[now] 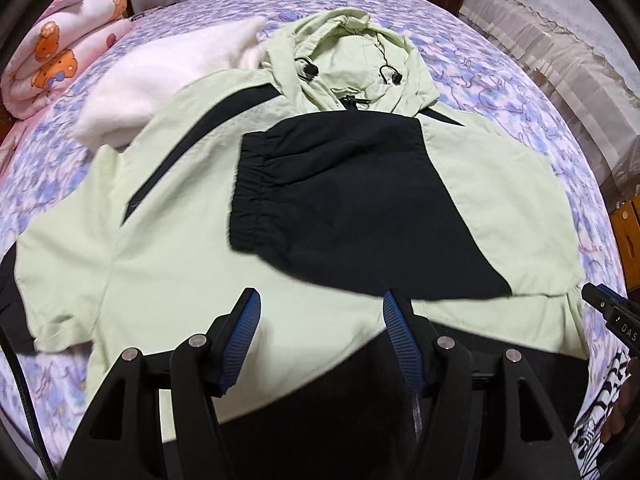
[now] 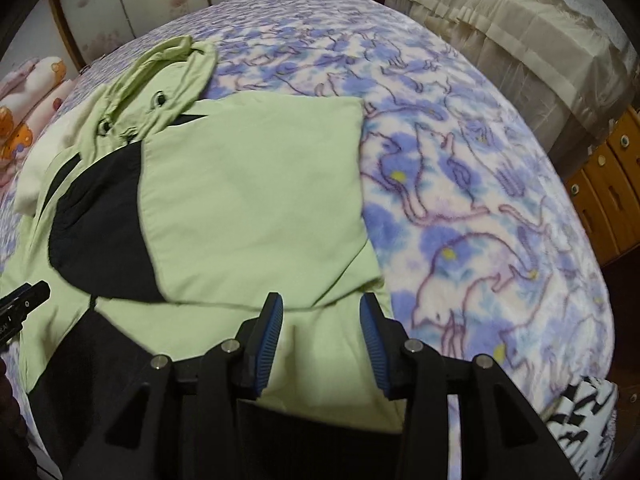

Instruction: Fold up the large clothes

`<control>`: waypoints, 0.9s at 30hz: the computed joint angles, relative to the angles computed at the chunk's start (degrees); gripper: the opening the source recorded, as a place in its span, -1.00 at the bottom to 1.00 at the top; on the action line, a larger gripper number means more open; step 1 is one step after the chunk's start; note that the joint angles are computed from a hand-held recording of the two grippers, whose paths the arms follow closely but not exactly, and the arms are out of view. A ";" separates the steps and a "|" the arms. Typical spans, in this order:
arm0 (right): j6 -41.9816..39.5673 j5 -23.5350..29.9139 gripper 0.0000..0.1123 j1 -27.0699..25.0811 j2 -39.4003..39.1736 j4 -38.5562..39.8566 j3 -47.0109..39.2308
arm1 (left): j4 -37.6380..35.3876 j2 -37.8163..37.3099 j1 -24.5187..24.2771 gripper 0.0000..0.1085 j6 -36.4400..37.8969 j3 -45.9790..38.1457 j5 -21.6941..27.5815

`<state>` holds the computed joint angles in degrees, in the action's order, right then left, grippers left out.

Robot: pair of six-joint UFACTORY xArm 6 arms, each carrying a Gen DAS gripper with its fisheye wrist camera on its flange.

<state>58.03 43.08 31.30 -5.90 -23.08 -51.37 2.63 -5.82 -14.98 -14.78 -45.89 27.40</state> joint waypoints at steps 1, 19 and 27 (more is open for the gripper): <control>0.01 0.72 -0.28 0.60 -0.50 -0.03 -0.18 | 0.02 -1.16 0.07 0.15 0.17 0.71 0.37; 7.23 6.41 -0.28 11.00 -6.17 4.94 -0.23 | 2.07 -25.88 0.83 0.20 1.58 15.00 9.50; 8.80 7.52 -0.28 13.54 -1.45 1.66 -0.61 | -0.09 -33.02 3.74 0.21 5.71 19.71 13.26</control>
